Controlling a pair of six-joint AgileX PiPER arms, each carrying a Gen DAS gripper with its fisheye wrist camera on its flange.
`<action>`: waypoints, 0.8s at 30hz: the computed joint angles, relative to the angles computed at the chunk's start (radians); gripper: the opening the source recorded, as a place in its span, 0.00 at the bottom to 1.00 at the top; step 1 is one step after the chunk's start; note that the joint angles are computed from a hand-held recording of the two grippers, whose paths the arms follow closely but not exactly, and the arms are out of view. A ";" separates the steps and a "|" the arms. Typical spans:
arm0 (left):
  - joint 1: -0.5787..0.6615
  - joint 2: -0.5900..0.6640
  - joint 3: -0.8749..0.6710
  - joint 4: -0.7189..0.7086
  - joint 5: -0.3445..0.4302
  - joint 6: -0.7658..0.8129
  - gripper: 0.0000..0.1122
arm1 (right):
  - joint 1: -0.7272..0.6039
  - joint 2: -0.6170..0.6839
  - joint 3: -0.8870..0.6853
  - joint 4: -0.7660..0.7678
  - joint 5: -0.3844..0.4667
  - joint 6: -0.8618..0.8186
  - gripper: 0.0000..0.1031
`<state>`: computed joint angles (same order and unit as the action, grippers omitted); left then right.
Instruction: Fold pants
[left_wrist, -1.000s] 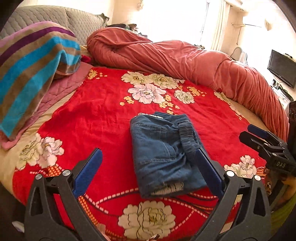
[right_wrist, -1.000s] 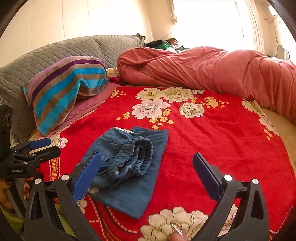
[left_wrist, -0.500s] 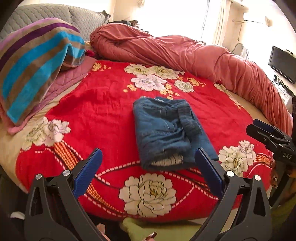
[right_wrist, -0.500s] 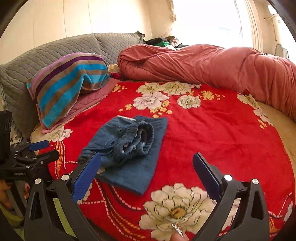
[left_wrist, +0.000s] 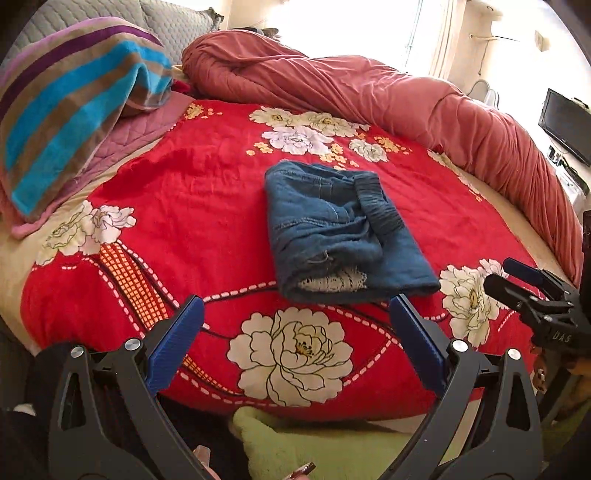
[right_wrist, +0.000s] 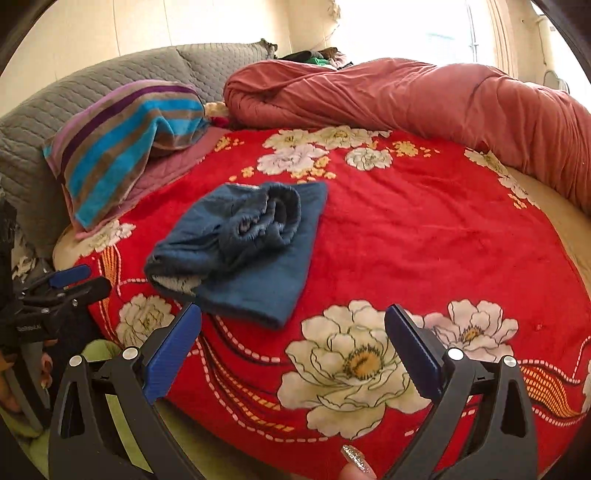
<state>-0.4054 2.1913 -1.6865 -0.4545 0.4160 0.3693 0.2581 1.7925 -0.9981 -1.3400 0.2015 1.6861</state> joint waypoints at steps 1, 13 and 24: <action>-0.001 -0.001 0.004 0.000 -0.004 0.001 0.83 | 0.010 0.003 0.005 -0.061 0.013 0.062 0.96; -0.007 0.033 -0.012 0.087 0.004 -0.098 0.83 | 0.019 0.090 -0.034 -0.145 0.021 0.191 0.96; -0.012 0.019 0.009 0.094 -0.016 -0.101 0.83 | 0.019 0.081 -0.026 -0.167 0.018 0.215 0.96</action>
